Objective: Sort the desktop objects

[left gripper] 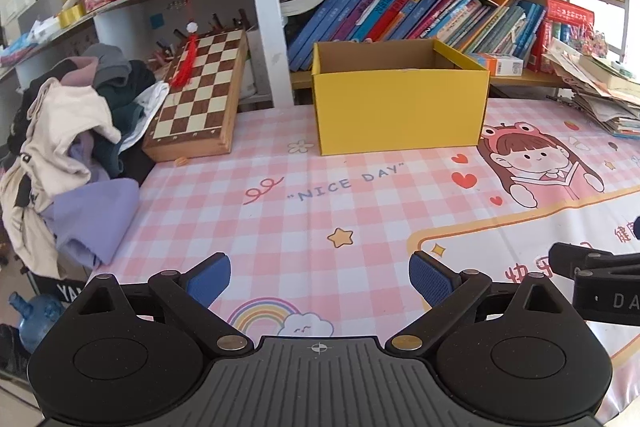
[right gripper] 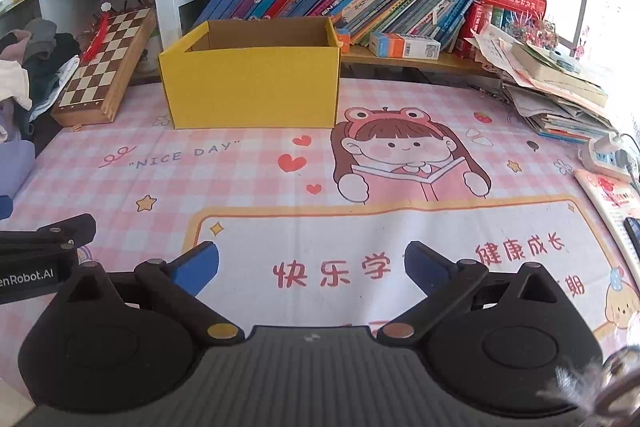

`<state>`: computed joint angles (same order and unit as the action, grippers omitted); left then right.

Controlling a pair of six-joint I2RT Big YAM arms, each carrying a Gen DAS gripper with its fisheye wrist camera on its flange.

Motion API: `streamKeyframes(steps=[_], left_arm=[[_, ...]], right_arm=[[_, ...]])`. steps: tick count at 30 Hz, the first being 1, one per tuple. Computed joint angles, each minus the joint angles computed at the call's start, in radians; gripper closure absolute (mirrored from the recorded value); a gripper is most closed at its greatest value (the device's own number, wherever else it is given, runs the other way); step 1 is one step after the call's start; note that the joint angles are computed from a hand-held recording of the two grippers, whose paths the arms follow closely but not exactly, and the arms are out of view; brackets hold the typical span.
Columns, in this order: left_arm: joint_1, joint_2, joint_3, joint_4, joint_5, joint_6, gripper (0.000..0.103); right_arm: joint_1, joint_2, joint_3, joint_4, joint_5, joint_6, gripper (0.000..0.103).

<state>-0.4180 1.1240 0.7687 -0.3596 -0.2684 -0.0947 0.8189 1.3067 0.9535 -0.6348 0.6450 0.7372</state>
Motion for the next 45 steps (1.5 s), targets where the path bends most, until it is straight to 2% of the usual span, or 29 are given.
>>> streamKeyframes(steps=[6, 15, 22, 45], left_arm=[[0.007, 0.000, -0.008, -0.021, 0.005, -0.007, 0.005], [0.005, 0.001, -0.007, -0.029, 0.017, 0.005, 0.005], [0.007, -0.009, -0.015, -0.019, 0.029, 0.002, 0.000], [0.018, -0.006, -0.012, -0.028, 0.041, 0.028, 0.000]], right_arm=[[-0.001, 0.005, 0.000, -0.011, -0.004, 0.019, 0.002], [0.014, 0.024, 0.012, -0.013, -0.014, -0.006, 0.002], [0.016, 0.028, 0.018, -0.021, -0.017, 0.001, 0.002], [0.011, 0.030, 0.021, -0.018, -0.031, -0.020, 0.001]])
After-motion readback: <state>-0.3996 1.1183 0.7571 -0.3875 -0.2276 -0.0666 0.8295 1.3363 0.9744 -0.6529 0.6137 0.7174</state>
